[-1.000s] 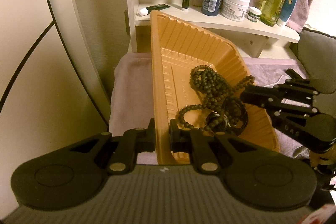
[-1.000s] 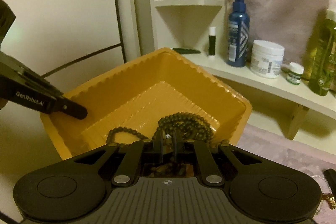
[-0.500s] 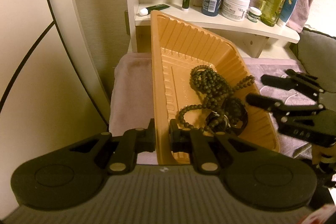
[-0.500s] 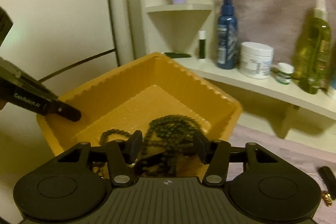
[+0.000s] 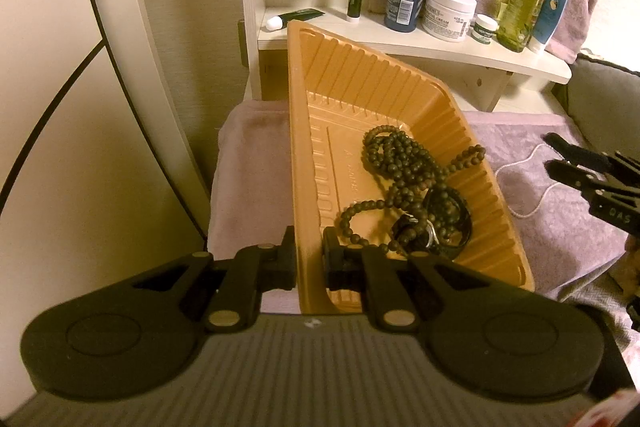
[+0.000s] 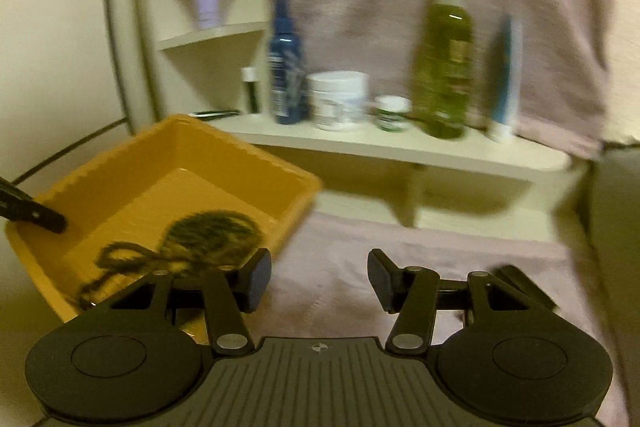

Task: Organize jewelry
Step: 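Move the right gripper back to the brown bead bracelet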

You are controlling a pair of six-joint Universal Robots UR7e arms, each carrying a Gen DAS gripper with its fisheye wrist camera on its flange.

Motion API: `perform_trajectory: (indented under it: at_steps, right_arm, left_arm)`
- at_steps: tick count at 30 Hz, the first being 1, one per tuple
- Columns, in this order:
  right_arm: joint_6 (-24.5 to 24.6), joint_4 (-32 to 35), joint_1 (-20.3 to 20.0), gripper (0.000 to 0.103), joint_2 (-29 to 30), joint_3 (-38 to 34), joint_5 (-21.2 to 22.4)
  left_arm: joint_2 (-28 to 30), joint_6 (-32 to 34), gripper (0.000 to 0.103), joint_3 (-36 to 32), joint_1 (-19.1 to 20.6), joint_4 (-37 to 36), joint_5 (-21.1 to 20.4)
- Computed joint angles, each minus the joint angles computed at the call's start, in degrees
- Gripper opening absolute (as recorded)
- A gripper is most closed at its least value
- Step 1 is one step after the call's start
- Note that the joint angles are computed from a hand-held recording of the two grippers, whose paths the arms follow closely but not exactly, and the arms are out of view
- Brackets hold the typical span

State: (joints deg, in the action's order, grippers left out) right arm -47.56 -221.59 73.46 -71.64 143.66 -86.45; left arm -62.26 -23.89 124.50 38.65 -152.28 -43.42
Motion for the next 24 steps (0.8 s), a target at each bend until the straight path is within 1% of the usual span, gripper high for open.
perform_trajectory:
  at_steps: [7,12,20,22,24]
  right_arm:
    - [0.27,-2.63,-5.13,0.054,-2.22,1.27,-0.64]
    - [-0.24,-3.31,-7.31,0.054,-2.91,1.16,-1.13]
    - [-1.31,-3.48,-8.70,0.054,-1.85,-0.71,-2.19]
    - [-2.84,-3.39,-8.60,0.053,-0.97,-1.74,-2.86]
    - [-4.80,-2.75,-8.84,0.053,-0.37,-2.67,-2.61]
  left_arm:
    - [-0.10,-0.04,0.010,0.02,0.03,0.02,-0.09]
    - [-0.11,-0.02,0.010,-0.01,0.01,0.20,0.00]
    - [-0.14,-0.29,0.010,0.06,-0.09,0.33,0.04]
    - [-0.16,-0.25,0.010,0.04,-0.05,0.35,0.00]
    - [-0.16,-0.19,0.010,0.07,-0.05,0.33,0.02]
